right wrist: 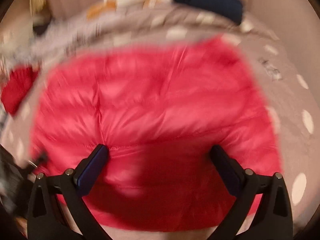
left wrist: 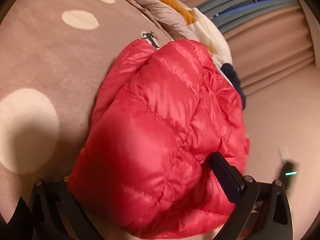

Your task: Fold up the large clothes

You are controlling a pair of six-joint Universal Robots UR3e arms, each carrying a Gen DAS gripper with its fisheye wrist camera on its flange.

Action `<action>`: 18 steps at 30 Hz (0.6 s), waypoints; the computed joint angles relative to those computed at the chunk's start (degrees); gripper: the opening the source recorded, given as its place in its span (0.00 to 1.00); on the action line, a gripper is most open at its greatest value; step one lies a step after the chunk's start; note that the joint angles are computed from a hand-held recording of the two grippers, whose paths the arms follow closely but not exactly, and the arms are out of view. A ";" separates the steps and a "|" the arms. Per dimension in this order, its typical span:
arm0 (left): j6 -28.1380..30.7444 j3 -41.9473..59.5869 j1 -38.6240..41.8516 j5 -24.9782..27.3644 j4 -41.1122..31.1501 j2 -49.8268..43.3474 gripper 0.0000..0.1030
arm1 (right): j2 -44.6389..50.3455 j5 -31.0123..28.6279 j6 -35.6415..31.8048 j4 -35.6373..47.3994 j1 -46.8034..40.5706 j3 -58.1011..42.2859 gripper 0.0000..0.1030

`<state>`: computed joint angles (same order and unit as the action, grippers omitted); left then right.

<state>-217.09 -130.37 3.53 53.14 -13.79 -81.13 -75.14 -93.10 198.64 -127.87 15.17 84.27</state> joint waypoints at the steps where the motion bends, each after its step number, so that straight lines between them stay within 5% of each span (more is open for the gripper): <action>1: -0.35 -1.76 2.80 -6.88 2.74 -1.38 0.99 | 2.26 -1.45 -1.50 -3.97 0.47 1.29 1.00; 3: -4.13 -3.45 5.98 -21.22 11.73 -8.95 0.99 | 5.85 -4.75 -1.12 -12.15 1.34 3.35 1.00; 4: -6.10 -3.00 5.80 -23.78 14.43 -11.78 0.99 | 7.46 -6.78 0.04 -12.27 2.23 2.01 1.00; 9: -11.09 0.90 0.77 -11.89 19.51 -15.09 0.96 | 10.42 -10.11 0.45 -12.45 4.22 -0.77 1.00; 12: -11.53 3.21 -1.07 -5.74 15.66 -14.83 0.83 | 9.60 -10.69 1.57 -14.19 4.73 1.00 1.00; 15: -12.30 2.95 -1.28 -3.23 17.34 -15.40 0.75 | 7.73 -12.33 2.98 -17.45 6.06 4.19 1.00; 18: -11.44 2.76 -0.57 -3.27 17.82 -15.81 0.70 | 1.21 -6.57 2.44 -18.39 2.46 9.55 0.98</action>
